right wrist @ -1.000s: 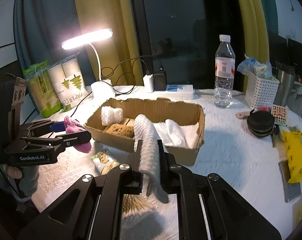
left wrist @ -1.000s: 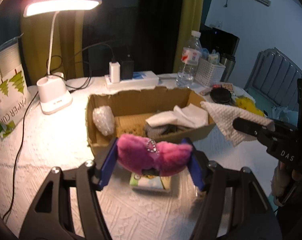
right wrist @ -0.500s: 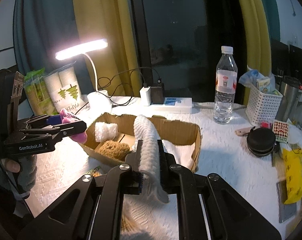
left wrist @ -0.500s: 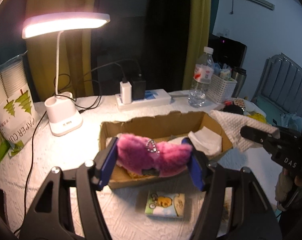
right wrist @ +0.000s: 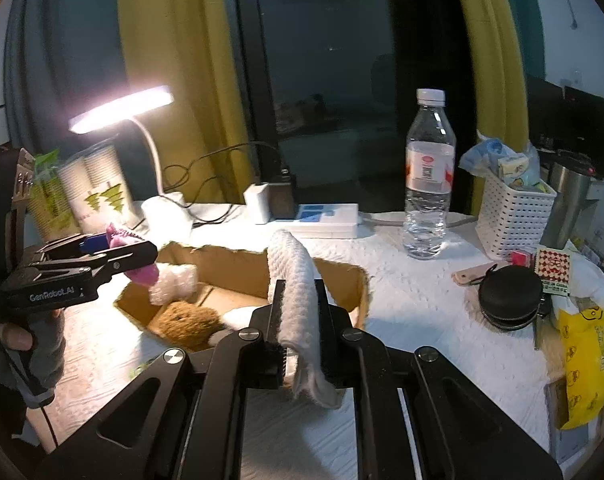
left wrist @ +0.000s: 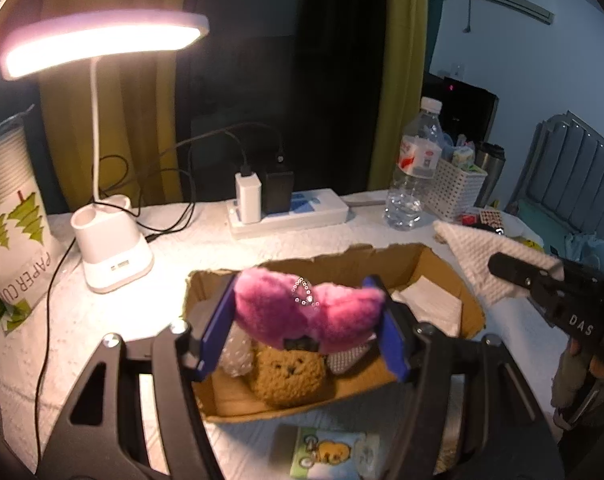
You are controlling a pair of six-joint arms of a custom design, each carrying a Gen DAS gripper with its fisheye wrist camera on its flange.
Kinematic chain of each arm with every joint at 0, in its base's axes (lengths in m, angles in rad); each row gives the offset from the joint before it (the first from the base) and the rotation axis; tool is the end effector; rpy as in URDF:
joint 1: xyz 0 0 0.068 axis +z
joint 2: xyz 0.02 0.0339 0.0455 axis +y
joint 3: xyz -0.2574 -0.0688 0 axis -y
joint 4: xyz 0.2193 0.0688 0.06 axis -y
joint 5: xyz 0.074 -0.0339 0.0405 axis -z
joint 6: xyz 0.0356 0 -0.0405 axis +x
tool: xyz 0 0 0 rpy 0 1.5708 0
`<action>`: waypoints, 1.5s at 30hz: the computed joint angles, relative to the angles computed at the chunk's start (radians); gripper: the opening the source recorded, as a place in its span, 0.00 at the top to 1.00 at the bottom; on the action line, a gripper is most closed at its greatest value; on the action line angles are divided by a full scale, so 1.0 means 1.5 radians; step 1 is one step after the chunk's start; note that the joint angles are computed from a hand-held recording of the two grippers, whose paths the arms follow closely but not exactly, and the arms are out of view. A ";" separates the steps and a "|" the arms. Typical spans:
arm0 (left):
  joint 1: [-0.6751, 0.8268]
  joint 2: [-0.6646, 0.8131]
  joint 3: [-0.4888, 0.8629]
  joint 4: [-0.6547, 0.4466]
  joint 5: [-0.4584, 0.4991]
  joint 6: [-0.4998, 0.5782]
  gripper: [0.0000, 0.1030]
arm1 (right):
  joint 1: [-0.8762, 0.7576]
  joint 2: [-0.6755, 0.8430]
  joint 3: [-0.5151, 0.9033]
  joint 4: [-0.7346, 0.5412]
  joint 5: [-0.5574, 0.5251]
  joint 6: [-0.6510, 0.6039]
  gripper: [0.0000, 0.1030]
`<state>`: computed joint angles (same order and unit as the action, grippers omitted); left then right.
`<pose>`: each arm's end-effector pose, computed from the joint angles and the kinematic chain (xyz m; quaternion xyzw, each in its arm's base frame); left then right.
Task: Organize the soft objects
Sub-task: 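Lower the plush and cloth into the box and open both tools, then withdraw both open tools from the box toward the remaining items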
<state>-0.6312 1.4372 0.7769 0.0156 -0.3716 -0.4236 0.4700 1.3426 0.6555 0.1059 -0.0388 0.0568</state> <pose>0.2348 -0.1556 0.2171 0.0090 0.8831 -0.0781 0.4625 0.2320 0.1194 0.2114 -0.1895 0.8593 0.1401 0.4539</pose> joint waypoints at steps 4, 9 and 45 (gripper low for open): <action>0.022 0.053 0.021 0.017 0.024 0.003 0.37 | -0.019 0.040 0.007 0.024 -0.011 0.002 0.89; 0.040 0.099 0.038 0.030 0.047 0.004 0.37 | -0.029 0.093 0.022 0.046 -0.013 0.000 0.89; -0.025 -0.052 -0.030 -0.027 0.005 -0.026 0.19 | 0.084 0.002 0.013 -0.043 0.104 0.017 0.58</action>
<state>-0.6680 1.3594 0.7314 -0.0242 -0.3641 -0.4625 0.5953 1.3455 0.6750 0.0413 0.1174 0.0820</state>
